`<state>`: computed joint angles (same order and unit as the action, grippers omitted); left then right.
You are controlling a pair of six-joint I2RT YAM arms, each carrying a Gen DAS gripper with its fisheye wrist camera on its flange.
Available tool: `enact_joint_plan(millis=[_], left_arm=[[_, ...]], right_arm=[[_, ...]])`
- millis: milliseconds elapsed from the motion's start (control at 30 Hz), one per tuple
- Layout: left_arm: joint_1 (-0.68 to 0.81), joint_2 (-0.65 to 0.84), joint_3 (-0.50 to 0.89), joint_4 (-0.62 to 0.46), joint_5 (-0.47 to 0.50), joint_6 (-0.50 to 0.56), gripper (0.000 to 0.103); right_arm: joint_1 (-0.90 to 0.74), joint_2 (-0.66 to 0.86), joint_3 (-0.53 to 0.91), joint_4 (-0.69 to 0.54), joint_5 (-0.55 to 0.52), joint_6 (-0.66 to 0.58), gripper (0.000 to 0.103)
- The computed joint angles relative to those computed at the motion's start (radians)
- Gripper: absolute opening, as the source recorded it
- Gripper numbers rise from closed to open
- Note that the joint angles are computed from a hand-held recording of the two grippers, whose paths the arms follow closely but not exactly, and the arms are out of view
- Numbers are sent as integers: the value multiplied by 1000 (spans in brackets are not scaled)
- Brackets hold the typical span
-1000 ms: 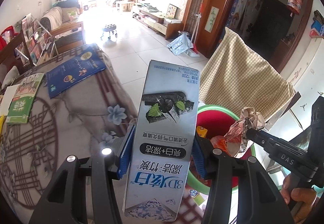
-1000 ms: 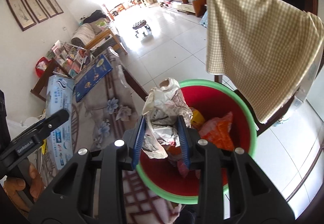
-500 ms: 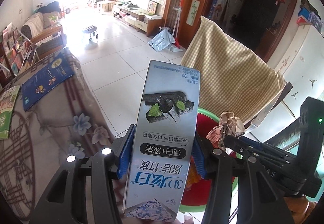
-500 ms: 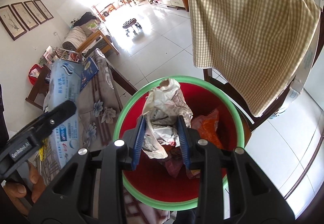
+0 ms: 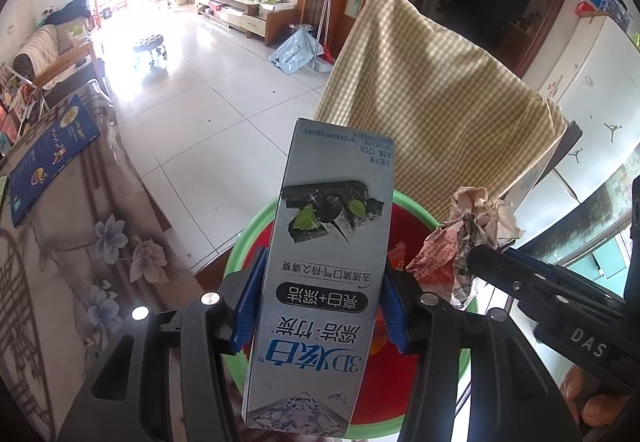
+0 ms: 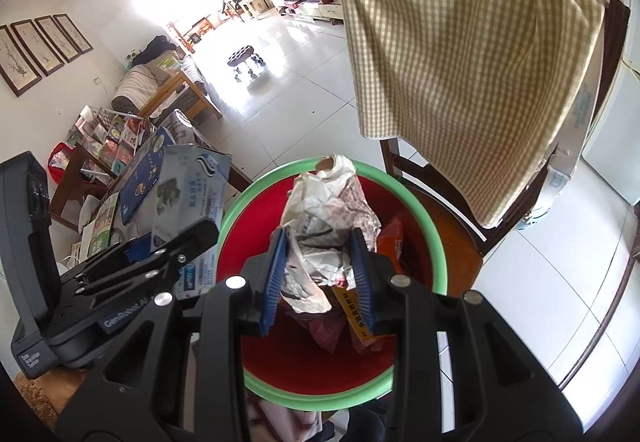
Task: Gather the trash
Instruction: 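Carry the toothpaste box with the left tool while the right tool carries the foil paper to the bucket, then open the left tool over the bucket while the right tool releases the foil paper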
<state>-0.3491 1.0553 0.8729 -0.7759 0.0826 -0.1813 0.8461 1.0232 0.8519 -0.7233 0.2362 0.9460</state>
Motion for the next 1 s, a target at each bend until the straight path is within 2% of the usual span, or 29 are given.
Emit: enact_joint_plan(millis=[100, 167, 200, 400, 500, 567, 800, 900, 1000], left_arm=[[-30, 33, 6, 14, -14, -6, 50], [-40, 39, 8, 19, -26, -9, 62], [-43, 37, 9, 21, -32, -12, 64], [-37, 16, 15, 9, -41, -11, 69], [-18, -8, 16, -9, -35, -7, 73], [-4, -25, 16, -17, -37, -3, 84], [93, -112, 34, -78, -36, 51, 91], [153, -141, 39, -103, -15, 85, 91], [241, -171, 42, -135, 26, 137, 92]], right_arm=[[5, -15, -8, -7, 9, 13, 32], [12, -20, -9, -13, 15, 21, 32], [12, -22, -9, -15, 15, 21, 32], [22, -11, -5, -12, 15, 24, 32], [24, 5, 1, -3, 12, 13, 32], [18, 21, 2, 9, 1, 5, 32], [39, 79, 19, 50, -5, 13, 35], [62, 104, 26, 63, 5, 27, 37], [92, 127, 39, 63, 35, 63, 51]])
